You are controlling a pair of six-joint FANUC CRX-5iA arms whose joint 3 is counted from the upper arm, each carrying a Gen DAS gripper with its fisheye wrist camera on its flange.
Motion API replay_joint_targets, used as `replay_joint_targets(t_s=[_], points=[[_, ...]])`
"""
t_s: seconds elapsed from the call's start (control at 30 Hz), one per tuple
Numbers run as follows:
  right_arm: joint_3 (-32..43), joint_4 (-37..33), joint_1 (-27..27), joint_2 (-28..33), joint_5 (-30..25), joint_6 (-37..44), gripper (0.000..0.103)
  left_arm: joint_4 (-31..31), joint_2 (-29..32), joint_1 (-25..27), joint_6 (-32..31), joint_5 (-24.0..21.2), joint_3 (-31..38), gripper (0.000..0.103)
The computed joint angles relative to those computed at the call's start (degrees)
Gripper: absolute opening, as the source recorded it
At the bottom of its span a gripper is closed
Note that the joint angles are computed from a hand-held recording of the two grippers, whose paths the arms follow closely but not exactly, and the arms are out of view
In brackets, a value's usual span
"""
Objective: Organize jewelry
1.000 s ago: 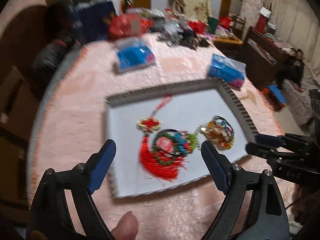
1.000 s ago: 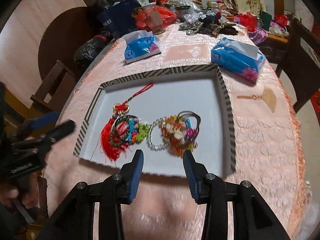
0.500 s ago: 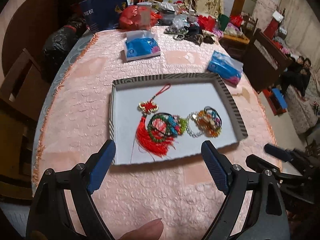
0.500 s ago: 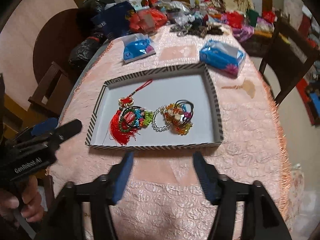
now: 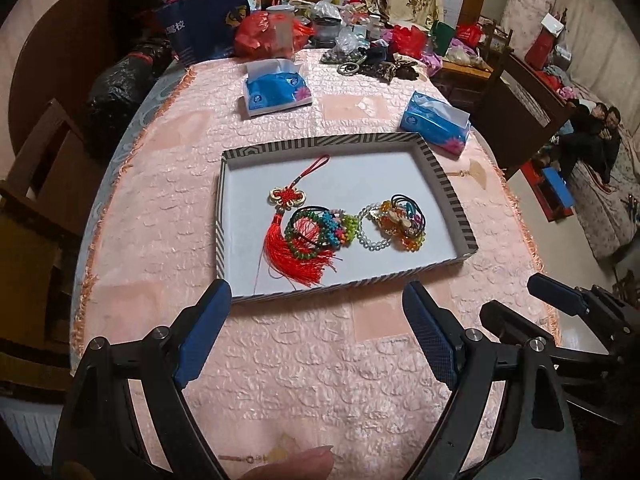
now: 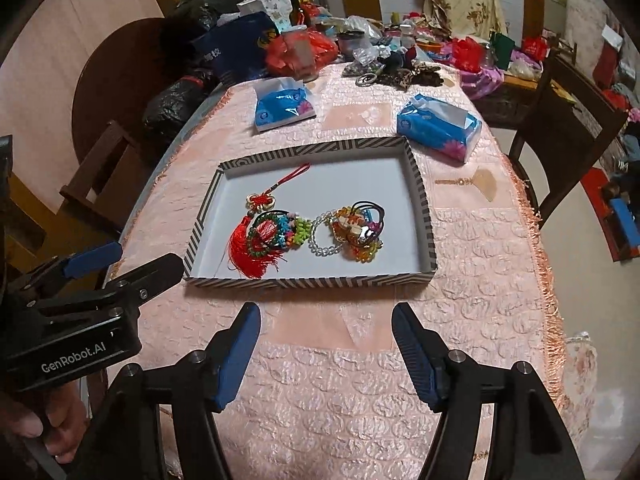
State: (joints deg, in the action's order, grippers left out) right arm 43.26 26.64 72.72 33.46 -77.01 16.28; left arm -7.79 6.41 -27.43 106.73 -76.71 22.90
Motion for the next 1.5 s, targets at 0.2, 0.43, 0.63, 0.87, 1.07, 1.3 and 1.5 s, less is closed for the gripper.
replay_joint_targets(t_s=[0.2, 0.43, 0.63, 0.87, 1.07, 1.3, 1.5], points=[[0.6, 0.5, 0.8, 0.1, -0.3, 0.1, 0.066, -0.9, -1.0, -0.7, 0.6, 0.1, -0.2, 0.087], [1.4, 0.5, 1.4, 0.6, -0.5, 0.3, 0.066, -1.2, -1.8, -0.9, 0.9, 0.3, -0.5, 0.087], [2.5, 0.9, 1.7, 1.1, -1.1, 0.5, 0.066, -1.2, -2.0, -1.0, 0.8, 0.2, -0.6, 0.087], [3.6, 0.8, 1.7, 1.7, -1.5, 0.7, 0.066, -1.3, -2.1, -1.0, 0.9, 0.1, -0.6, 0.087], [3.9, 0.9, 1.8, 1.9, -1.6, 0.6, 0.066, -1.3, -2.1, -1.0, 0.9, 0.1, -0.7, 0.087], [4.4, 1.0, 1.9, 2.2, -1.8, 0.9, 0.066, -1.1, -2.4, -0.9, 0.8, 0.0, -1.0, 0.087], [5.3, 1.1, 1.9, 2.7, -2.3, 1.1, 0.066, -0.8, -2.4, -0.8, 0.9, 0.0, -1.3, 0.087]])
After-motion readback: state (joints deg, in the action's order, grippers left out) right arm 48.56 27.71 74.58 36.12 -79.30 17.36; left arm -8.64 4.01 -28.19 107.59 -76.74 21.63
